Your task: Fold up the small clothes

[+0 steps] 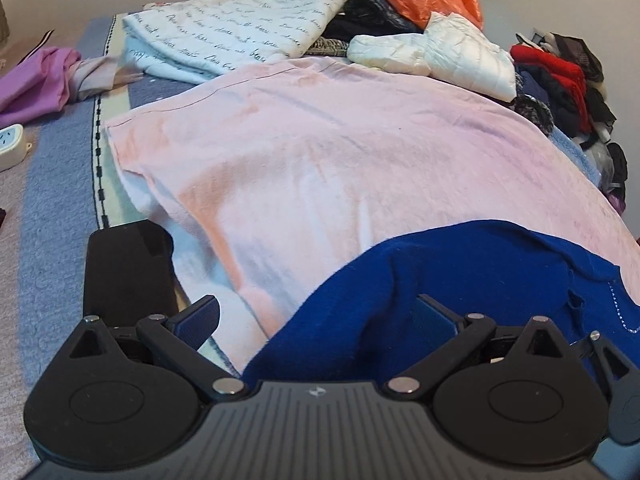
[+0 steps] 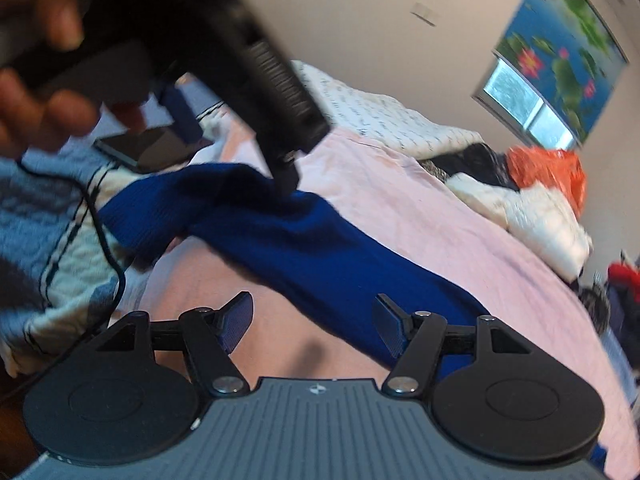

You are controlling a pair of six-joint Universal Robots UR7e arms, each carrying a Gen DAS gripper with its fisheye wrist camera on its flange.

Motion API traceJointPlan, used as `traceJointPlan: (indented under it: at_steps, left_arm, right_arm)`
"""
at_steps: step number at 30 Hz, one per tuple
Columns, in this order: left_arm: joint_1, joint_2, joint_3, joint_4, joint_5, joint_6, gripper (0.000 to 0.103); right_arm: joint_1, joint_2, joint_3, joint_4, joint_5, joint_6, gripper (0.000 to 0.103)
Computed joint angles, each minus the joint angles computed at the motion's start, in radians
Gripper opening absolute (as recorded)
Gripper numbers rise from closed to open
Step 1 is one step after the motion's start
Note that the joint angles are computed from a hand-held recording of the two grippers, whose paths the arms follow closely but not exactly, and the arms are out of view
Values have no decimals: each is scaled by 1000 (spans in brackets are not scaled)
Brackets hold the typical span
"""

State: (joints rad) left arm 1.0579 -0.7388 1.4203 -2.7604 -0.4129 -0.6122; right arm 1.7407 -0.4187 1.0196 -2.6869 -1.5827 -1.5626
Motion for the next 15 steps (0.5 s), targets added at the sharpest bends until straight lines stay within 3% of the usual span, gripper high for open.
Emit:
traceJointPlan:
  at_steps: [6,8,10,11,13,15]
  left_arm:
    - [-13,0,1,-47,21,-2,103]
    - [-17,0,-6,-37,21,-2,103]
    - [-21,2,-8,-55,20,16,103]
    - [-23,3,-9,-62,23,21,103]
    - [-28,8,-14,-77,33,25,103]
    - [-34,14,-19,-105,37,49,103]
  right_arm:
    - [2,20,65,-147,49,-143,69]
    - [6,32,60,-158,56,-161,64]
    - [14,41,44,-125,51,-163,43]
    - [17,44,44,-118,48,-164,38]
    - [21,45,51,-113,46,-185,19]
    - [25,43,63,-114,41,-205,10]
